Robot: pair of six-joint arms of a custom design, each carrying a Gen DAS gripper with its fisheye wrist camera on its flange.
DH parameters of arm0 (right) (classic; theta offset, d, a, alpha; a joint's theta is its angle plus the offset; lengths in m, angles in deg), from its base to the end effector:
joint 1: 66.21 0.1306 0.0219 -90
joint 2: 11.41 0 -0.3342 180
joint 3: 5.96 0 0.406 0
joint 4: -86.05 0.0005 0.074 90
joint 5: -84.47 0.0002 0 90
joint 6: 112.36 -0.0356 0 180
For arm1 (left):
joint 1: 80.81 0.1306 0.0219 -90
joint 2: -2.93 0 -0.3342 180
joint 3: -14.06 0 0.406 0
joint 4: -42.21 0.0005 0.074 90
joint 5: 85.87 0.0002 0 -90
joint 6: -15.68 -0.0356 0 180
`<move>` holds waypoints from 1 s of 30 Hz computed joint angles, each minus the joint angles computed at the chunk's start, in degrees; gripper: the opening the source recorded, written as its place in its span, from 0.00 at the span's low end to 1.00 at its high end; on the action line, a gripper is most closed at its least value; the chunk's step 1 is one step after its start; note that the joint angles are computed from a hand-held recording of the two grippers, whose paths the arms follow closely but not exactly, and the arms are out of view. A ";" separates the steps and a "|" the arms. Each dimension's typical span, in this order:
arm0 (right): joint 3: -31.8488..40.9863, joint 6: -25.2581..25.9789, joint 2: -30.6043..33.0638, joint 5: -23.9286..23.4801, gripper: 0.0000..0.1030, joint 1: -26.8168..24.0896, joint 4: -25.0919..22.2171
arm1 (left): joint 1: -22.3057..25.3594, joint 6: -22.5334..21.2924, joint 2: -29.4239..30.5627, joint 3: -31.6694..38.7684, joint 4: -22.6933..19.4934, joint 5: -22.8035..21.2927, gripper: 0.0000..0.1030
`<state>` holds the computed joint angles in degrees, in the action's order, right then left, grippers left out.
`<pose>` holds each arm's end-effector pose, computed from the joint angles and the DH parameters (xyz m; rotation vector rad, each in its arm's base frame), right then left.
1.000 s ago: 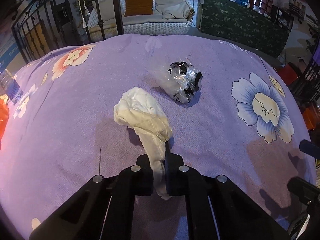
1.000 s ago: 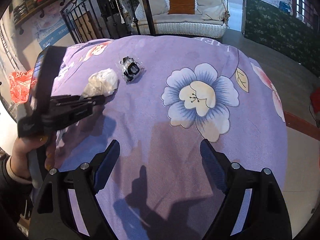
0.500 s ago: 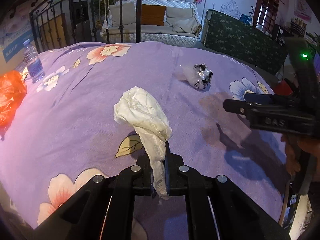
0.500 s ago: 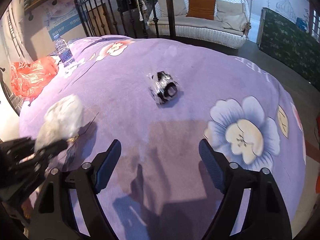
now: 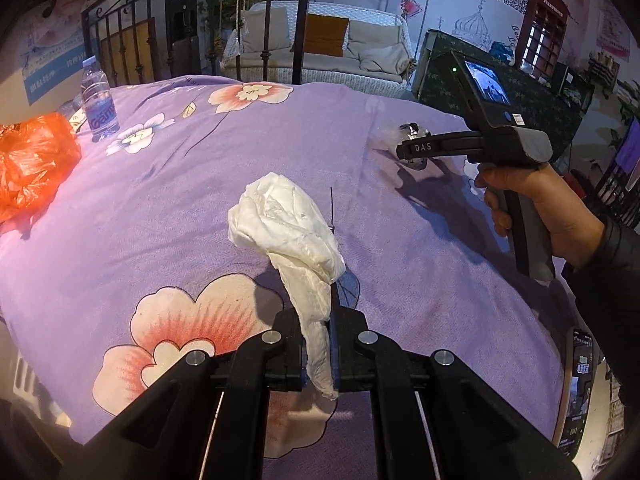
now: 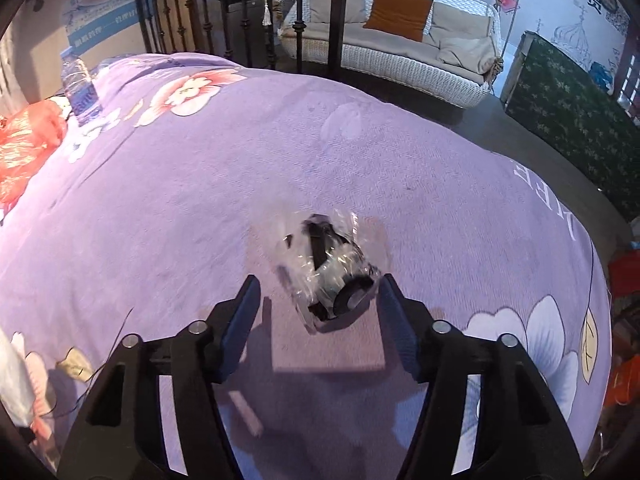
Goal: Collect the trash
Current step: 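Carry the white tissue and clear wrapper toward the black bin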
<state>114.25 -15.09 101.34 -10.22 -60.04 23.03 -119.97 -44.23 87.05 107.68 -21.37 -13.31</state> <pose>0.6116 0.0685 0.4011 -0.3290 2.5170 0.0964 0.3563 -0.2771 0.4425 0.0725 2.4580 -0.1424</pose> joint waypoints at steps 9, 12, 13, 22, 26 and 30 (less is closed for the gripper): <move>-9.40 -0.77 -8.41 -4.63 0.27 0.75 3.43 | -0.09 1.82 -3.93 -3.04 -0.63 -1.33 0.07; -14.27 0.78 -14.00 -7.81 0.27 2.31 3.57 | -0.40 2.55 -6.38 -4.60 -1.35 -2.73 0.07; -16.07 1.64 -16.09 -8.63 0.27 3.04 3.51 | -0.48 2.75 -7.32 -5.18 -1.77 -3.31 0.07; -27.43 3.18 -31.63 -16.02 0.27 10.20 1.62 | -2.03 8.74 -17.98 -11.40 -9.33 -9.30 0.07; -31.96 3.13 -37.35 -16.02 0.27 15.48 3.84 | -2.55 14.64 -24.30 -15.22 -15.55 -11.47 0.07; -35.59 1.19 -40.84 -16.21 0.27 21.45 5.77 | -3.53 22.89 -30.67 -18.92 -23.92 -13.50 0.07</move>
